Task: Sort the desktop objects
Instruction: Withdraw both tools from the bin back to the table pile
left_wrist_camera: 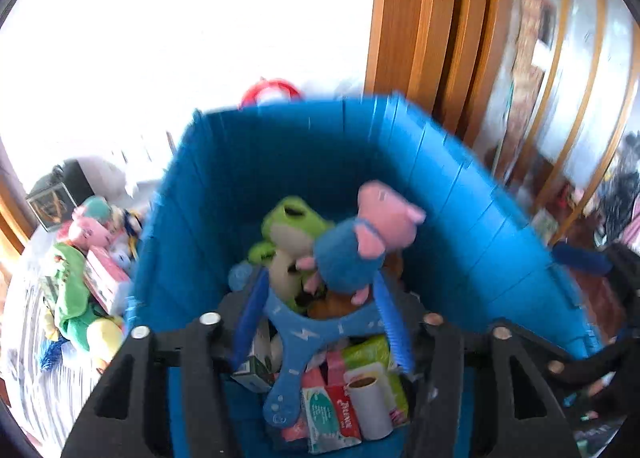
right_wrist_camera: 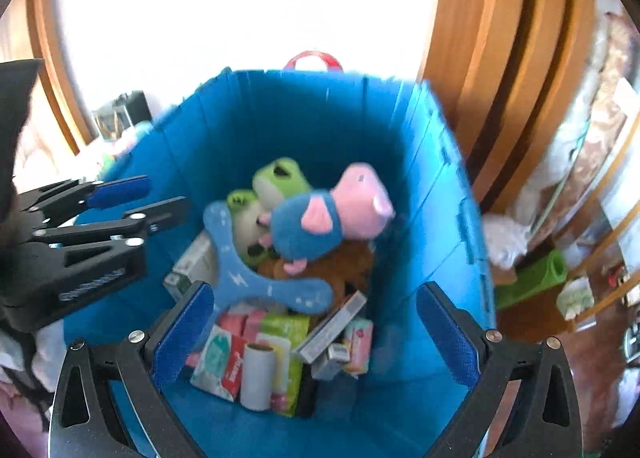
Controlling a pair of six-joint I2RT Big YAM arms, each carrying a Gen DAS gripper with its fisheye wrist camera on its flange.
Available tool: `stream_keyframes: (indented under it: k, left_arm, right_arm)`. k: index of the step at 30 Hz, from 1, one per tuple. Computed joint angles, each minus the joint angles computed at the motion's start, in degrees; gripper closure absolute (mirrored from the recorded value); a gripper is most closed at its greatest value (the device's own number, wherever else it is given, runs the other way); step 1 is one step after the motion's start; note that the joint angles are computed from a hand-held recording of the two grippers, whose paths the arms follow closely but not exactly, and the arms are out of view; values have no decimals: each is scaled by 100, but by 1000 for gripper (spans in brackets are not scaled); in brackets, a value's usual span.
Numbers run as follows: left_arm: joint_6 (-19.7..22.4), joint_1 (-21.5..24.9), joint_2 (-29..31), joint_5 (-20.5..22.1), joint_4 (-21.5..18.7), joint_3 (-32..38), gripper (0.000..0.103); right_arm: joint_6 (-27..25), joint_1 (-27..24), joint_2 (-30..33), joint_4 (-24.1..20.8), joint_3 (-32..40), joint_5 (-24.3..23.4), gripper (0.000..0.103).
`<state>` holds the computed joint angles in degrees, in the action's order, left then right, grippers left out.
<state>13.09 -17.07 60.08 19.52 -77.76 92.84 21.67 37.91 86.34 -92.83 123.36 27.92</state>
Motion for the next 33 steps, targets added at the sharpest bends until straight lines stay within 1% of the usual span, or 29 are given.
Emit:
stream_keyframes:
  k: [1,2,3,4,7,9,12,14,15,17,18,22,24,25,28,29,31,33]
  left_arm:
    - [-9,132,-171,117,154,-90,37]
    - [-29,292,-381,249,339,-213,34]
    - [-48,463,-576,389,518,-349,26]
    - [-105,578,-728,454,670,-460,22]
    - [-260,1190,-1183,835,1073,-789,21]
    - [-337,1651,-1337,1164,1162,-896,21]
    - [-366,2331,-1433,1480,1186,-998,21]
    - [-232,2825,-1456,1738,1070,-1013,21]
    - [-80,3146,-1438,1931,947,-1000,21]
    - [163,3647,-1390,2186,775,-984,21]
    - [244,3872,-1361,2249,736,-981,21]
    - [615,4807,-1080,2824,507,-910,21]
    - [956,5370,-882,3274,366,-868,21]
    - [1052,5624,-796,3406,405,-870,21]
    - [1164,6196,-537,3571,752,-927,21]
    - [1211,6297,-423,3566,823,-910,21]
    - [1451,6521,-72,3536,822,-766,21]
    - [1730,6666,343,3475,738,-566,21]
  right_arm:
    - [17,88,-170,233,-249,130,0]
    - [26,180,-325,470,-474,230,0]
    - [30,261,-476,711,-694,298,0]
    - [53,352,-626,966,-925,362,0]
    - [100,579,-910,1489,-1447,509,0]
    - [87,762,-1040,1795,-1742,690,0]
    - [11,990,-1169,2187,-2089,867,0]
    - [-32,1132,-1228,2446,-2254,959,0]
    - [-49,1205,-1243,2577,-2318,991,0]
    - [-56,1331,-1232,2749,-2381,1039,0]
    - [-79,1407,-1215,2866,-2402,1019,0]
    - [-262,1650,-1144,3371,-2479,881,0]
    - [-339,1771,-1040,3613,-2441,839,0]
    - [-364,1818,-982,3716,-2426,848,0]
    - [-492,2029,-697,3949,-2252,906,0]
    - [-502,2103,-567,3967,-2150,944,0]
    - [-474,2262,-257,3992,-1888,945,0]
    - [-440,2413,28,4119,-1660,921,0]
